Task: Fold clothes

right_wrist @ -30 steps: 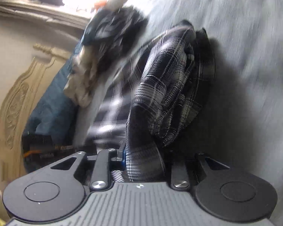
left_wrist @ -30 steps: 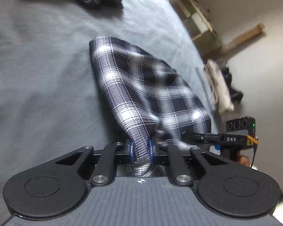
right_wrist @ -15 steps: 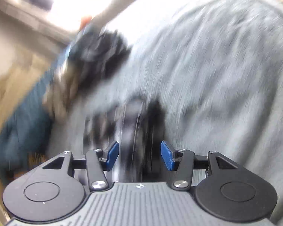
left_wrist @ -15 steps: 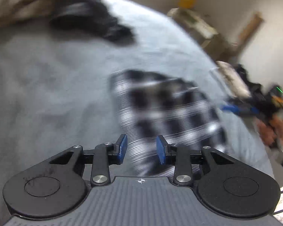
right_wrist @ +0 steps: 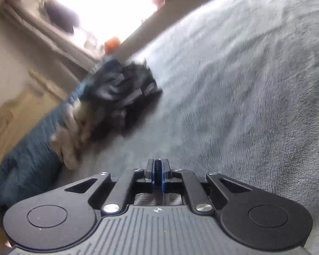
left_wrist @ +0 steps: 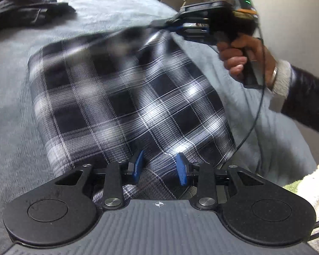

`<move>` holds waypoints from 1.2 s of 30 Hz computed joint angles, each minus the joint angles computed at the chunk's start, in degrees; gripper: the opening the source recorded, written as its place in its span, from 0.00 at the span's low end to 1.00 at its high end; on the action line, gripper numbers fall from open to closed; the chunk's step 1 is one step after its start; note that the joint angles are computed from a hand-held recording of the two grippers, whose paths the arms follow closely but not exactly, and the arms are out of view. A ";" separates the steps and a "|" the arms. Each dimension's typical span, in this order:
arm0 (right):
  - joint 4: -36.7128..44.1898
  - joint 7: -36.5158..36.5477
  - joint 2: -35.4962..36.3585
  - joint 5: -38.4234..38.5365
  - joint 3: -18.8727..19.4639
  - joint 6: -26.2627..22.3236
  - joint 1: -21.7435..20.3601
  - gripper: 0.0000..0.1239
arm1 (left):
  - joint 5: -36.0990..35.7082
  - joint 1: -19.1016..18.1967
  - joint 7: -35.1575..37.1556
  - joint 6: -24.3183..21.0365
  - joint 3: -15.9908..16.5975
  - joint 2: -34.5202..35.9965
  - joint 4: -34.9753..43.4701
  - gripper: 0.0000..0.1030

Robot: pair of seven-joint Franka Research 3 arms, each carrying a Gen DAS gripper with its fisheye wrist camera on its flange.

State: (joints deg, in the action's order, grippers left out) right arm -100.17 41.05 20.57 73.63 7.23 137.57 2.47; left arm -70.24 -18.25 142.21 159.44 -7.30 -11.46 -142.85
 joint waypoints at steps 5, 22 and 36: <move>-0.23 4.81 1.91 0.91 -0.51 4.23 0.44 0.01 | -0.21 0.71 0.11 -1.42 0.05 1.38 1.23 0.32; -15.20 -12.80 -13.10 -24.11 -2.38 4.78 5.28 0.03 | -6.98 2.43 3.18 -2.51 -0.55 1.46 1.33 0.32; -30.08 -20.96 -27.41 -26.24 -4.43 4.84 9.72 0.04 | -7.75 5.35 -3.49 0.74 0.71 -3.90 -1.44 0.33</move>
